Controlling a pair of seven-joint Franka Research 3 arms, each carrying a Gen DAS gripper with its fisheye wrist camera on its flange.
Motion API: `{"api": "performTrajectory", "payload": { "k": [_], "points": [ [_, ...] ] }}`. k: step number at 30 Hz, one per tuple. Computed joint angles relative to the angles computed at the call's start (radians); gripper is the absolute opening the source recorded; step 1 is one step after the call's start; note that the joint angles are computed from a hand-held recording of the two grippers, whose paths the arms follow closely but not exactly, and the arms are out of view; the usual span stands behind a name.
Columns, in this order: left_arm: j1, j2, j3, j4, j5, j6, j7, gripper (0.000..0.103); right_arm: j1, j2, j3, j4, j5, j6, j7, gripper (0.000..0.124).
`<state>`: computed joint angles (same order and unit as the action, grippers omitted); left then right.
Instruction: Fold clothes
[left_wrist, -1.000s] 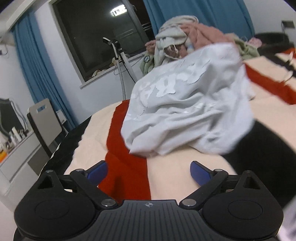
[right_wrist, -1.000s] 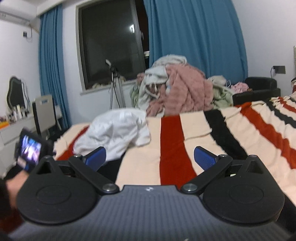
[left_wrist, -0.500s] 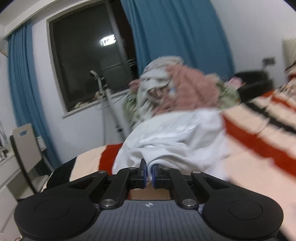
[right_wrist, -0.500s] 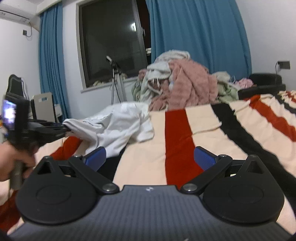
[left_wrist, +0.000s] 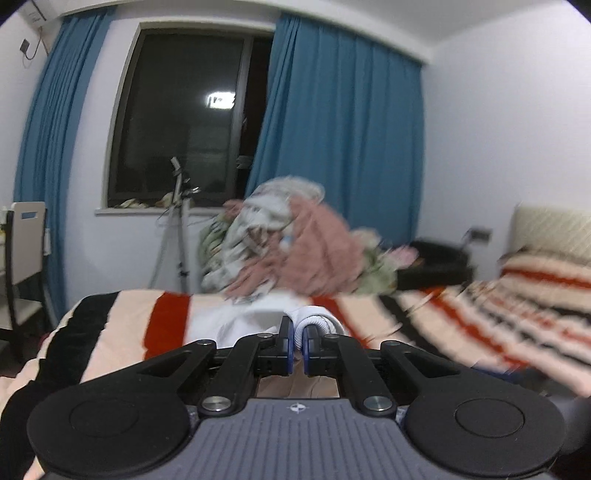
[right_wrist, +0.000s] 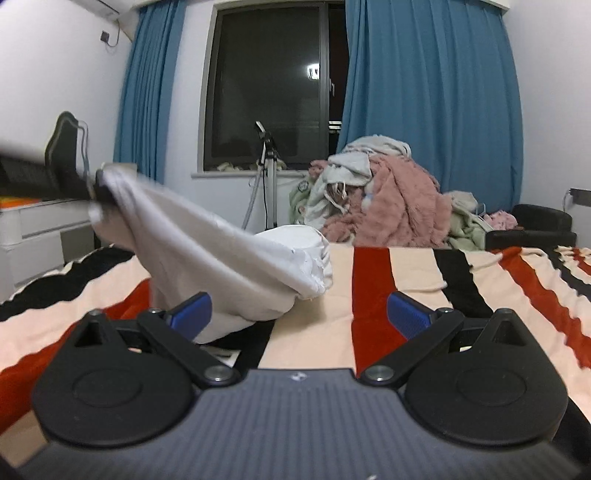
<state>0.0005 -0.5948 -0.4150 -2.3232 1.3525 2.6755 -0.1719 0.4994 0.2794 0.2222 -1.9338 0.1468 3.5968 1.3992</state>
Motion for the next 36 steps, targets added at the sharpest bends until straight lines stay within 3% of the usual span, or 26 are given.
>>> {"api": "performTrajectory", "payload": {
  "k": [3,7,11,13,16,17,18,20,22,26,29,32,33,36],
  "points": [
    [-0.026,-0.083,0.017,-0.044,-0.007,0.067,-0.050,0.005,-0.067,-0.056,0.058,-0.067,-0.082,0.007,0.139,0.103],
    [0.034,-0.173,0.004,-0.138,0.056,0.141,-0.212,0.005,-0.253,-0.043,0.196,-0.054,-0.488,-0.029,0.475,0.103],
    [0.073,-0.205,0.026,-0.200,0.058,0.173,-0.360,0.005,-0.321,0.010,0.269,0.000,-0.765,-0.061,0.575,0.102],
    [0.087,-0.206,0.043,-0.215,0.050,0.188,-0.386,0.005,-0.341,0.046,0.306,0.035,-0.864,-0.089,0.585,0.094],
    [0.125,-0.196,0.064,-0.222,0.083,0.232,-0.444,0.005,-0.203,0.082,0.208,0.077,-0.767,-0.154,0.439,0.062],
    [0.132,-0.193,0.069,-0.225,0.083,0.234,-0.450,0.005,-0.146,0.094,0.162,0.093,-0.730,-0.175,0.393,0.062],
    [0.139,-0.188,0.074,-0.228,0.083,0.236,-0.456,0.005,-0.122,0.104,0.144,0.104,-0.713,-0.190,0.364,0.057],
    [0.153,-0.179,0.084,-0.232,0.085,0.240,-0.467,0.005,-0.070,0.107,0.092,0.117,-0.666,-0.226,0.323,0.025],
    [0.156,-0.173,0.096,-0.235,0.077,0.256,-0.479,0.005,-0.079,0.086,0.093,0.100,-0.629,-0.220,0.316,0.017],
    [0.174,-0.132,0.105,-0.208,0.112,0.333,-0.492,0.005,0.083,-0.007,-0.107,0.017,-0.403,-0.155,0.260,0.012],
    [0.163,-0.082,0.100,-0.178,0.195,0.412,-0.539,0.005,0.164,-0.052,-0.210,-0.009,-0.213,-0.174,0.213,0.012],
    [0.111,-0.007,0.101,-0.147,0.214,0.416,-0.500,0.005,0.330,-0.043,-0.395,0.025,0.026,-0.223,0.106,0.013],
    [0.095,0.019,0.103,-0.138,0.216,0.416,-0.481,0.005,0.331,-0.034,-0.408,0.045,0.043,-0.263,0.127,0.013],
    [0.043,0.096,0.112,-0.110,0.208,0.415,-0.410,0.005,0.241,-0.004,-0.348,0.122,0.098,-0.412,0.174,0.017]
  ]
}}
